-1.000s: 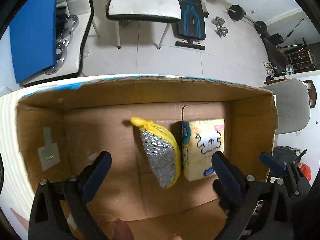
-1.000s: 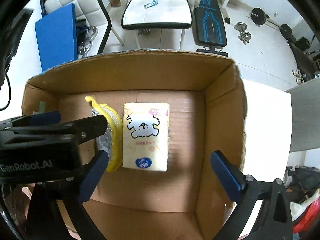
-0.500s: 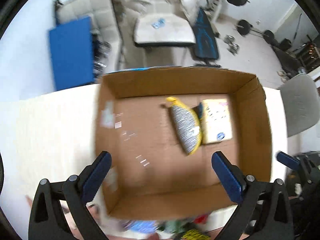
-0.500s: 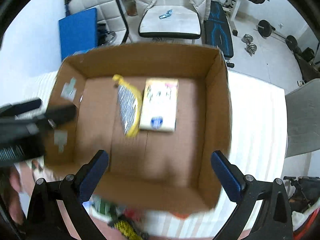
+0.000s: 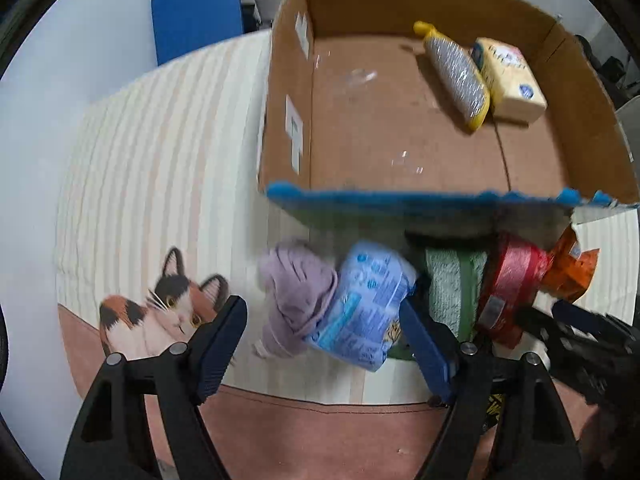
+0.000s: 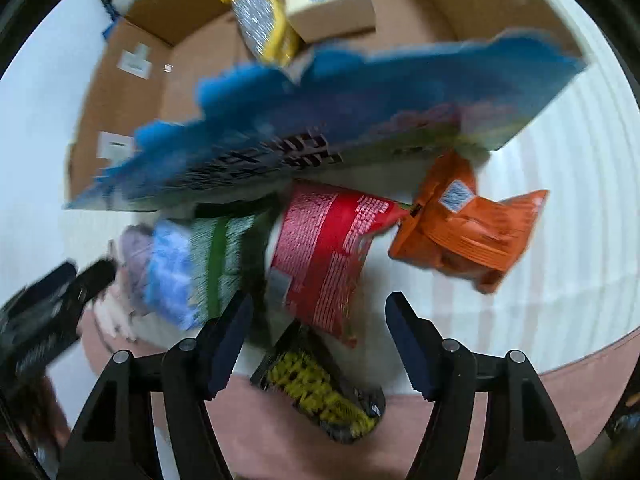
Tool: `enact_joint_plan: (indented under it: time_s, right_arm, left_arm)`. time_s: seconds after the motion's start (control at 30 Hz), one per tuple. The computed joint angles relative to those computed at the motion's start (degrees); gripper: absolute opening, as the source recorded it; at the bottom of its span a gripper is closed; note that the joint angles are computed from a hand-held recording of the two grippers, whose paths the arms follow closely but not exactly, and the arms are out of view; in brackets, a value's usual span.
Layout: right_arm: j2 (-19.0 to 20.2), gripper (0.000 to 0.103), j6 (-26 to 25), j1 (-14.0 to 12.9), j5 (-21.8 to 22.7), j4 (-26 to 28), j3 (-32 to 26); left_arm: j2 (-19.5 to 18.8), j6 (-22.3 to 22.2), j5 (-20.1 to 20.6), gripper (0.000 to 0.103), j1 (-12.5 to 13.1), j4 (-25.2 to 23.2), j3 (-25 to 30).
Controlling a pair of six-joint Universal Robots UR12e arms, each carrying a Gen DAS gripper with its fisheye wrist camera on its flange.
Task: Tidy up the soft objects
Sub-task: 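Grasp the green pack with the left tool while the right tool grasps the red snack bag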
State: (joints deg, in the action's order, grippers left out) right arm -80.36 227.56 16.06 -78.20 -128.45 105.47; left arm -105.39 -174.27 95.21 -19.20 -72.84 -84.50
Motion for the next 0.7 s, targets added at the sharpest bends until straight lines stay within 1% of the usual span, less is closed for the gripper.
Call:
enact_joint_plan:
  time_s: [0.1,0.17,0.23,0.27,0.37,0.47,0.53,0.57,0.63,0.67,0.7]
  right_arm:
    - [2.05,0.071,2.53,0.21,-0.71,-0.16,-0.51]
    - [3.17,0.071,3.21,0.14,0.71,-0.46,-0.63]
    - [3.28,0.063,3.22,0.33,1.09,-1.31,-0.21]
    - [3.10,0.057,2.59,0.45,0.87,-1.29,-0.11]
    - [2.14,0.052,-0.08,0.81,-0.38,2.56,-0.37]
    - [0.26,0.051,-2.08,0.81,-1.03,6.08,0.79]
    - [-1.12,0.050,-3.07,0.64,-0.55,8.17,1.94]
    - [-1.66,0.050,-3.24,0.49,0.13,8.67,2.50]
    - [-2.80,0.050,-2.48,0.03,2.05,7.91,4.01]
    - [-3.12,0.051,-1.64,-0.14,2.50,6.95,4.57]
    - [-3.29,0.054,-0.96,-0.27,2.70,6.37,4.89]
  left_arm:
    - [-0.44,-1.41,-0.79,0.078,0.26,-1.55,0.09]
    - [-0.65,-2.04,-2.23,0.078,0.66,-3.29,0.47]
    - [-0.63,-2.05,-3.21,0.078,0.58,-4.04,0.24]
    - [-0.77,-1.69,-3.65,0.078,0.39,-4.58,0.36]
    - [-1.36,-0.90,-5.83,0.078,-0.15,-6.21,0.79]
    - [-2.58,0.00,-7.38,0.078,-1.10,-8.26,1.59]
    - [-3.38,0.43,-7.87,0.078,-1.71,-9.07,1.94]
    - [-3.85,0.59,-7.96,0.078,-2.07,-9.30,2.03]
    - [-4.73,0.60,-7.45,0.076,-2.69,-9.83,2.25]
    - [-5.01,0.50,-7.42,0.072,-2.95,-9.67,2.22]
    - [-5.21,0.39,-7.42,0.051,-3.12,-9.51,2.12]
